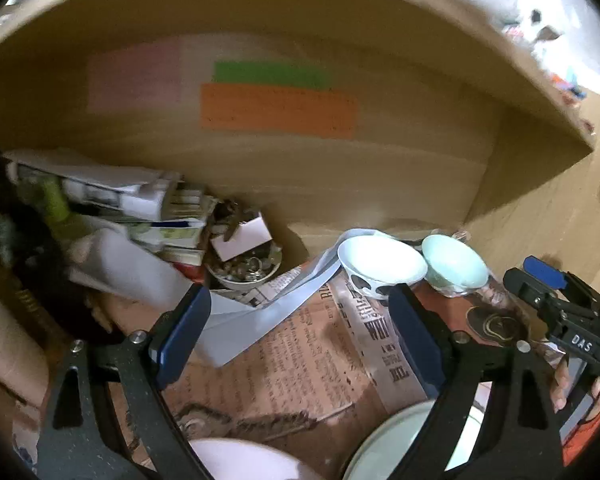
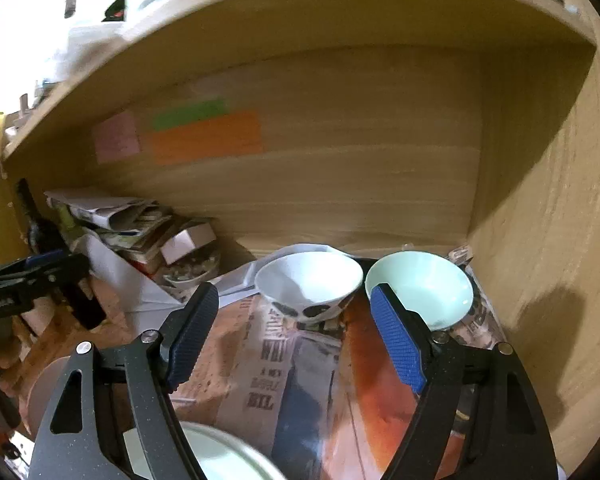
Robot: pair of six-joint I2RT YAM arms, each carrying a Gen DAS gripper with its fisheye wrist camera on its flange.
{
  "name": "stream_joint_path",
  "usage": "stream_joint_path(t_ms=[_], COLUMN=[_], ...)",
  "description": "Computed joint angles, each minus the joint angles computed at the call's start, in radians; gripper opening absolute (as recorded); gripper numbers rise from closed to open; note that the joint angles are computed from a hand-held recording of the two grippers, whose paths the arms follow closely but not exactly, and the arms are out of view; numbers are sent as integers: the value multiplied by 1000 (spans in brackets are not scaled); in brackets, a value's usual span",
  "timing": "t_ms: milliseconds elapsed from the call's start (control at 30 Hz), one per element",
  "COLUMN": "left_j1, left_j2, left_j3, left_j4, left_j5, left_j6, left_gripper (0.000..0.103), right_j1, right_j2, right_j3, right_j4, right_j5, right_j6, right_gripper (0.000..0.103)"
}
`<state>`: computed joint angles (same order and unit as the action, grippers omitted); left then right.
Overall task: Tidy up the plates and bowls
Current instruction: 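Move both tools toward the white black-spotted bowl, then grip the white black-spotted bowl with the left tool while the right tool grips it too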
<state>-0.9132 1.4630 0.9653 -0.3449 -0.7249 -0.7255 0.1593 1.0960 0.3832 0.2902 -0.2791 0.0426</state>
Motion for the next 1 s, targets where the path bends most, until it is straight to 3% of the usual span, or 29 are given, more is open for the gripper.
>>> stream_joint_path(t_ms=[367, 667, 1000], left_j1=[178, 228, 284], left_j2=[350, 595, 819], left_j3=[302, 554, 799], left_j4=[-17, -112, -204], left_j5=[278, 339, 465], left_j6=[63, 123, 155], left_gripper=[91, 90, 64], right_j1=[-63, -124, -152], right_j2=[335, 494, 563], right_j3=[128, 181, 217], right_j4=[122, 159, 149], right_j5=[-92, -188, -199], right_j6=[-10, -23, -32], right_gripper=[76, 76, 76])
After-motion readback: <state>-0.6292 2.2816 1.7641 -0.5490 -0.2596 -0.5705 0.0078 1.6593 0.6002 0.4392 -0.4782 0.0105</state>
